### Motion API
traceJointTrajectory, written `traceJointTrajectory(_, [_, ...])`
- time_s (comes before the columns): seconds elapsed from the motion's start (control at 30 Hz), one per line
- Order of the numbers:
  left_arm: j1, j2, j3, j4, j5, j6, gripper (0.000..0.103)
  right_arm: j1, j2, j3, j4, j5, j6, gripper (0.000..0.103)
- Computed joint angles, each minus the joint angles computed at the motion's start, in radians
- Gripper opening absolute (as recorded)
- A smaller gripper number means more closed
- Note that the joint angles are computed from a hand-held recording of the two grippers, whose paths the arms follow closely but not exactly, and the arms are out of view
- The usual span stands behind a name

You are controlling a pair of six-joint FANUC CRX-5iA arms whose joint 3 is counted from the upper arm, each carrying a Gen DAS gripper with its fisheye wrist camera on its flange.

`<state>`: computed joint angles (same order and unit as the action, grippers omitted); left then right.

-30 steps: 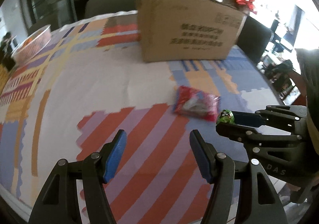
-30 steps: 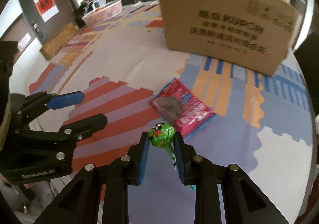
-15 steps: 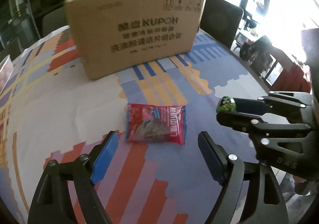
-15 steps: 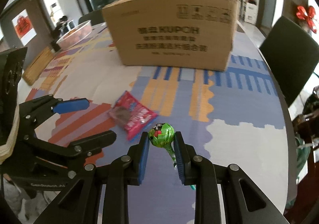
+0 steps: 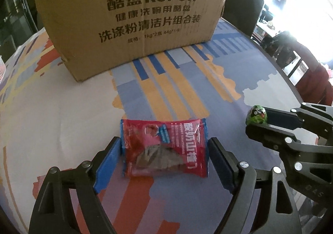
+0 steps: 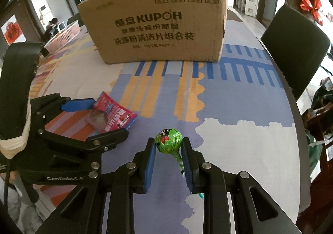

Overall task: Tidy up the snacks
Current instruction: 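Grasp the green lollipop with the right tool while the left tool grasps the red snack packet, then carry the lollipop and red snack packet into the box while opening both tools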

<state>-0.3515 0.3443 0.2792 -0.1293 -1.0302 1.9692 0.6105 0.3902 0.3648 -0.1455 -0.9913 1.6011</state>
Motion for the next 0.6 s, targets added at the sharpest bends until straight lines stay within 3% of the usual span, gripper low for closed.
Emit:
traceJointTrajectory(0.13, [0.003, -0.014, -0.022, 0.004, 0.03, 0.021, 0.079, -0.005, 0.007, 0.011, -0.014, -0.003, 0.005, 0.026])
traceJointTrajectory(0.2, [-0.003, -0.019, -0.021, -0.022, 0.029, 0.047, 0.065, -0.006, 0.009, 0.014, -0.016, -0.003, 0.007, 0.026])
traceJointTrajectory(0.3, [-0.005, -0.038, -0.043, -0.031, 0.053, 0.064, 0.058, -0.007, 0.01, 0.016, -0.02, -0.002, 0.01, 0.026])
traceJointTrajectory(0.6, [-0.014, -0.067, -0.055, -0.047, 0.061, 0.104, 0.054, -0.008, 0.0, 0.022, -0.041, 0.005, 0.027, 0.026])
